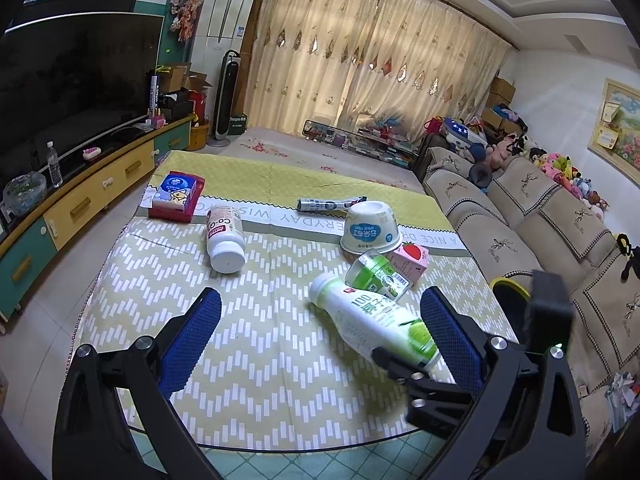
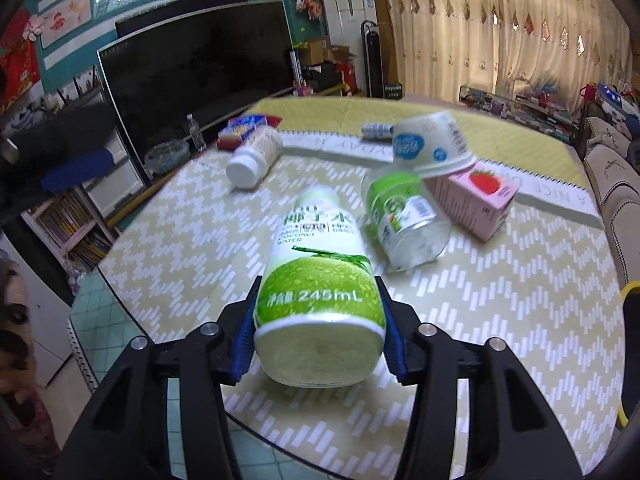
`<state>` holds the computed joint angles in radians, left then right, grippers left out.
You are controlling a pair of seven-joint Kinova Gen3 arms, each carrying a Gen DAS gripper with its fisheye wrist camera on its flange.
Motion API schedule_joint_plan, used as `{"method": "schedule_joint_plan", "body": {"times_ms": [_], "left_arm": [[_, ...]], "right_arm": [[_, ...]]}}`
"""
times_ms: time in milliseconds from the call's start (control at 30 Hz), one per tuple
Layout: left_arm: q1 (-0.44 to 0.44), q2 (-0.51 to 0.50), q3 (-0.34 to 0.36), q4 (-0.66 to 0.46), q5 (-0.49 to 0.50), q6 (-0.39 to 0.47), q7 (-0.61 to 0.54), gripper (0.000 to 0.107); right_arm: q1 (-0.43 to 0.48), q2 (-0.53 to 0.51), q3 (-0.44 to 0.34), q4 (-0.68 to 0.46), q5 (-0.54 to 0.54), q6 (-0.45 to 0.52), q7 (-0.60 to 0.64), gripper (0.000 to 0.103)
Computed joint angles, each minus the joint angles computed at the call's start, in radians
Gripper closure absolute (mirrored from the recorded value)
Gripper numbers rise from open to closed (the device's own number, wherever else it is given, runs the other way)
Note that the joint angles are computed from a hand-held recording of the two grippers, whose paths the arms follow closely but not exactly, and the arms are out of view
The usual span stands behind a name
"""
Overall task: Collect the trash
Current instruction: 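Carry the bottle over the bin and open the right tool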
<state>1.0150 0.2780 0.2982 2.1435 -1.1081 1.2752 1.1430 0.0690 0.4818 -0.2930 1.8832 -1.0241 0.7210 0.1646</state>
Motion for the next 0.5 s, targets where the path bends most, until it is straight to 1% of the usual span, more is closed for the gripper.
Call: {"method": "schedule_joint_plan", "body": {"times_ms": [100, 233, 500], "left_arm": [[0.002, 0.002, 0.0, -0.005, 0.004, 0.009, -0.001, 0.009], [0.005, 0.001, 0.0, -0.008, 0.015, 0.021, 0.0, 0.009], [-0.005, 0.005, -0.003, -0.005, 0.006, -0.001, -0.009, 0.009]], "right_arm": [[0.034, -0.011, -0.001, -0.007, -0.025, 0.049, 0.017, 0.053], [0.065, -0.025, 0.025, -0.024, -0.059, 0.129, 0.038, 0.053], [0.08, -0.031, 0.089, -0.068, -0.053, 0.239, 0.014, 0.054]]}}
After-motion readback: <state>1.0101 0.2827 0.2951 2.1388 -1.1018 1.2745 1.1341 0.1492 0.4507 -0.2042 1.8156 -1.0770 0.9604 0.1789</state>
